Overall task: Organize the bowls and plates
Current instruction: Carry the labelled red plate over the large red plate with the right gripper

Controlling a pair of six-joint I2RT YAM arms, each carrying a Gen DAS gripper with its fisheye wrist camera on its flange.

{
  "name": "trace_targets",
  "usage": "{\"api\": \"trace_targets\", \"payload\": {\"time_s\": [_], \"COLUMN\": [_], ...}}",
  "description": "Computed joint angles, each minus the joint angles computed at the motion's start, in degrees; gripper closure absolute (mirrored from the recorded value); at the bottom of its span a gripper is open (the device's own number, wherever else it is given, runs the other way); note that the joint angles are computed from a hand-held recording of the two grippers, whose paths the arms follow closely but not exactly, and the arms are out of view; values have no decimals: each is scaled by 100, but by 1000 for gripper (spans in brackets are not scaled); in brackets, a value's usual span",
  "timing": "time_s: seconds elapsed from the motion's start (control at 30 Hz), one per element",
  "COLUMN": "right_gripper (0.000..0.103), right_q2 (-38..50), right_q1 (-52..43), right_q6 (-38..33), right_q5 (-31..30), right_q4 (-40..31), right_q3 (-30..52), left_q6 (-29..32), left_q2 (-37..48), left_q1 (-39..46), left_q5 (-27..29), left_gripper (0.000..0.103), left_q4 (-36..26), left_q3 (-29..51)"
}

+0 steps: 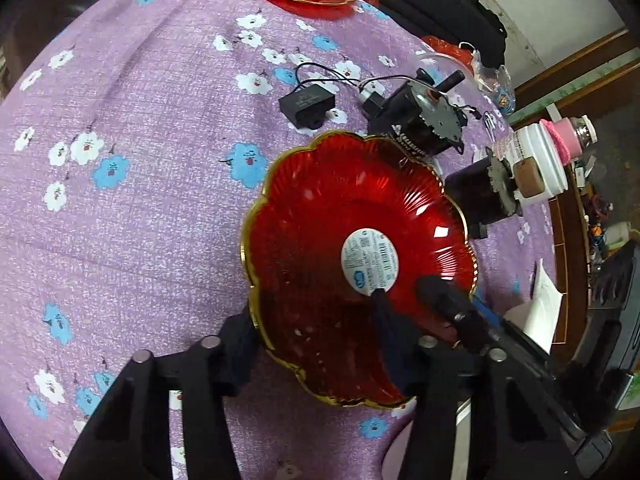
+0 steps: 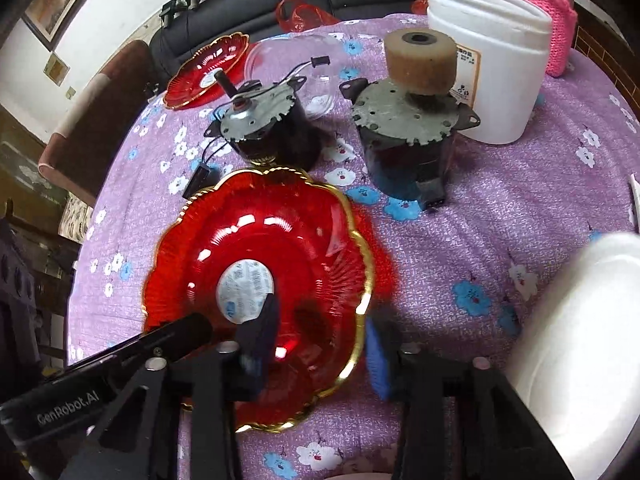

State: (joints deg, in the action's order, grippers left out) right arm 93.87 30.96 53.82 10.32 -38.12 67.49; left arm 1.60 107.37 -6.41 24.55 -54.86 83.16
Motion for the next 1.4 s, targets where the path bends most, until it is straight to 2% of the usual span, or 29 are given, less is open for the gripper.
{"api": "trace_targets", "payload": {"time_s": [0.03,0.1,0.13,0.43,0.63,0.8,1.03,1.23,1.4], "right_gripper": [78,90,91,91,91,91,91,91,91], "right_q2": [-43,-281,-421,-863,-1041,-1166,-1125,-844,-305], "right_q1": [20,9,-3,707,1363,2063,3244,4066,4727], "right_q6": [7,-8,-44,20,385,861,1694,2243,2683], "right_q5": [94,89,54,812,1213,1661,2452,2897,3337], "right_q4": [-9,221,340,148,-73,-371,-1046,-1518,-2149], "right_q3": [-24,-250,-365,-148,6,89,444,915,1683], "left_q6": [1,-6,16,441,811,1273,2341,3665,4952], "left_q2": [-1,0,-40,-1118,-1966,-2543,-3337,-3765,-3828], "left_q1": [45,195,271,652,1109,1595,2606,3868,5006], "left_q5": [-9,100,149,167,348,564,1063,1444,1658], "left_gripper": [66,71,73,74,74,74,74,74,74], "left_q4": [-27,-71,-76,-73,-244,-653,-1402,-2290,-3007], "left_q3": [5,20,-8,-491,-869,-1176,-1529,-1624,-1558]}}
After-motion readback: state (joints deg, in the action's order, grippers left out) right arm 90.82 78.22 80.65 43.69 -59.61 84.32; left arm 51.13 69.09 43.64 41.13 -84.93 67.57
